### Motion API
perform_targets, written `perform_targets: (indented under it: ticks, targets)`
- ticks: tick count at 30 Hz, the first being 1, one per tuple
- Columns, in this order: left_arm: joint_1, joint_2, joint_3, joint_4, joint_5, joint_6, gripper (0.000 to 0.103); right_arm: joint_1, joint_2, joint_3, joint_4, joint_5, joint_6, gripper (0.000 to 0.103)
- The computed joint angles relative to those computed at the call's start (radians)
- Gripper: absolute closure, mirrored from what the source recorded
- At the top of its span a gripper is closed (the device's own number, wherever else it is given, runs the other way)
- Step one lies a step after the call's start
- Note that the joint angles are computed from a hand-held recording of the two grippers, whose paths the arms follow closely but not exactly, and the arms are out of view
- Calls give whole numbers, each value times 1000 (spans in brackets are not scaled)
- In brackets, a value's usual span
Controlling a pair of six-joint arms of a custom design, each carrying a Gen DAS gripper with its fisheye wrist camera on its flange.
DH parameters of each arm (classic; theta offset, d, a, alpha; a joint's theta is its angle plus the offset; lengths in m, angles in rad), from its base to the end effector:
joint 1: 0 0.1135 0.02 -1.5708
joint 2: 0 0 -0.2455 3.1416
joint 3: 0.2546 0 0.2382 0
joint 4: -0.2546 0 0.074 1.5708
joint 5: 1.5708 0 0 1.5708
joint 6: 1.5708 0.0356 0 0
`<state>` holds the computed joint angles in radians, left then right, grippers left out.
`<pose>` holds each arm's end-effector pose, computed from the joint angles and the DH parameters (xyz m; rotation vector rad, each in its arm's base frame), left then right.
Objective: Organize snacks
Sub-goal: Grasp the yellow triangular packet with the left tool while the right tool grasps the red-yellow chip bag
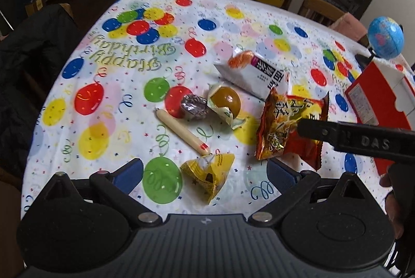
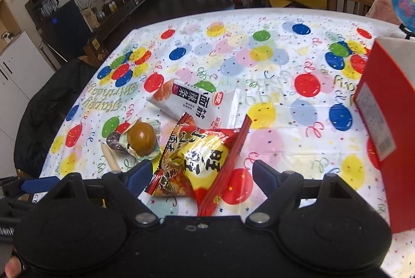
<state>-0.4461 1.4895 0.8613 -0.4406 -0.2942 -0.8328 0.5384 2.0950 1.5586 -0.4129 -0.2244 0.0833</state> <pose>0.2515 -0.1088 0.1765 -0.5889 2.5002 -0.0876 0.3694 0.2298 0.1714 -0.6696 2.4800 0.5275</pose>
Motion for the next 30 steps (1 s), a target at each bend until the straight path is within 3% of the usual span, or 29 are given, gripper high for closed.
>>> perform_targets:
  ticks: [8,13,21,30]
  targets:
    - [31,96,23,45,53,27,17,9,117,124,-54,-8,-1,28]
    - [39,141,40,53,73,35,18,14,155,172,-79,-28,-10,28]
    - [43,168,57,46,95,45,59,20,146,157,-66,-36,-28,40]
    - [45,131,41,41,121,39,64,-2,36,24,-10,-57,-15,46]
